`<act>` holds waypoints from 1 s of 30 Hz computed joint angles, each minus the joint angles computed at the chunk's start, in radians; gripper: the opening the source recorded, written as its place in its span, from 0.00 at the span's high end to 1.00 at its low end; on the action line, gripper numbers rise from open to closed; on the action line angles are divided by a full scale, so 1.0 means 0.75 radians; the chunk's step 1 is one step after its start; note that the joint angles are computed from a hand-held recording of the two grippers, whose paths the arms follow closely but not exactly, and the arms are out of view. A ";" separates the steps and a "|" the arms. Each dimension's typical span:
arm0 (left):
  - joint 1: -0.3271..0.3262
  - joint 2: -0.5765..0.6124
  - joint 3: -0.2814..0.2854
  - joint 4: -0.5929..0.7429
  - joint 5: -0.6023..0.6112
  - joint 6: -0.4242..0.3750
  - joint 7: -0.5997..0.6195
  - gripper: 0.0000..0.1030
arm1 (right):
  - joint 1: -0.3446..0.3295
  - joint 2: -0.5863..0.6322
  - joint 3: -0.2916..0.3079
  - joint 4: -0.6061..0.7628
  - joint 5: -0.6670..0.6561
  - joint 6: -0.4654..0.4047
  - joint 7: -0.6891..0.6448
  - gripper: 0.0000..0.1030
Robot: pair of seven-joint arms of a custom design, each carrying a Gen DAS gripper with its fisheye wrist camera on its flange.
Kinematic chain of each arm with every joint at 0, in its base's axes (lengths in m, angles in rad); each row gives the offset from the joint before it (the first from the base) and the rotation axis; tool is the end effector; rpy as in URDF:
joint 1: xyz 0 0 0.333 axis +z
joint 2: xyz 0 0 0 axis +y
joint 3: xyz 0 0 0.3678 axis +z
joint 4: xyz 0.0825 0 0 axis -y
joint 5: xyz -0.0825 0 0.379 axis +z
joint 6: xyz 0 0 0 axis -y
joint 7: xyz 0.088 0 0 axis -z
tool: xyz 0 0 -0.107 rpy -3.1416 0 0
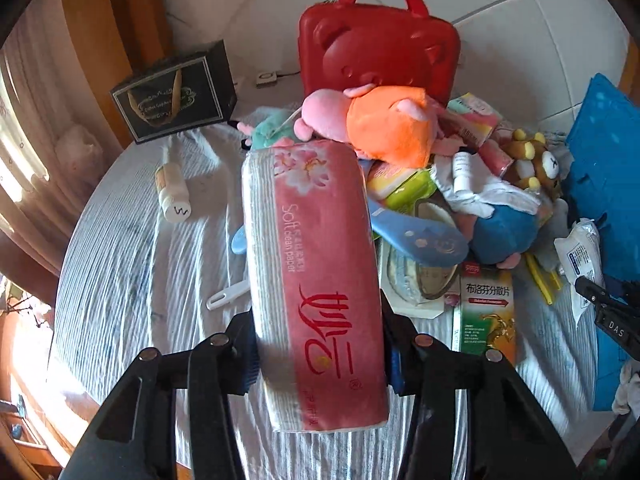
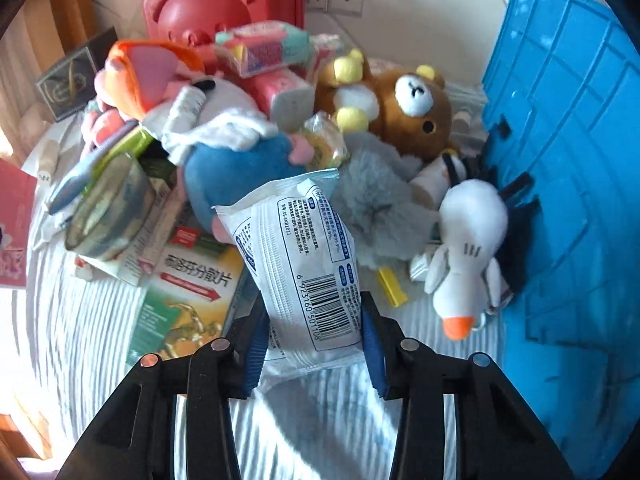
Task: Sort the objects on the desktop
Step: 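Grasp the pink tissue pack with the left tool while the right tool grasps a white sachet, then carry the tissue pack and white sachet into the blue crate and release them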
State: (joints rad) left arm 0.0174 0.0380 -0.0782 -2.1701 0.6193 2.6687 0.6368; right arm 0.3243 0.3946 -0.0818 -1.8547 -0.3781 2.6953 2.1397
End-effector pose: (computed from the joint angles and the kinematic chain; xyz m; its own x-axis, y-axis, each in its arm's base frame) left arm 0.5711 -0.0515 0.4772 0.3803 -0.9245 -0.0242 -0.7716 -0.3028 -0.5594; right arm 0.6636 0.1836 0.4072 -0.0245 -0.9975 0.0664 -0.8749 -0.0107 -0.4841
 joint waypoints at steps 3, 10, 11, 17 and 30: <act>-0.007 -0.035 -0.009 0.000 0.052 0.065 0.006 0.54 | 0.068 -0.137 -0.072 -0.106 -0.149 0.083 0.156 0.60; -0.049 -0.044 -0.063 0.108 0.180 0.202 -0.003 0.54 | 0.122 -0.357 -0.125 -0.097 -0.635 0.051 0.608 0.60; -0.060 -0.034 -0.068 0.138 0.184 0.223 0.008 0.54 | 0.117 -0.397 -0.122 -0.102 -0.703 0.024 0.661 0.60; -0.170 0.058 -0.095 0.363 0.217 0.292 0.076 0.54 | 0.014 -0.635 -0.052 -0.194 -0.951 -0.101 0.851 0.60; -0.518 0.532 -0.206 1.138 -0.069 0.097 0.587 0.54 | -0.349 -0.998 -0.018 -0.495 -0.992 -0.273 0.828 0.60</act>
State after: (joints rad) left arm -0.3711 0.4367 -0.2328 -1.3164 0.5674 2.7418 1.0774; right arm 0.0623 -0.3541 -0.0951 -2.2262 -1.1219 2.4903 2.7604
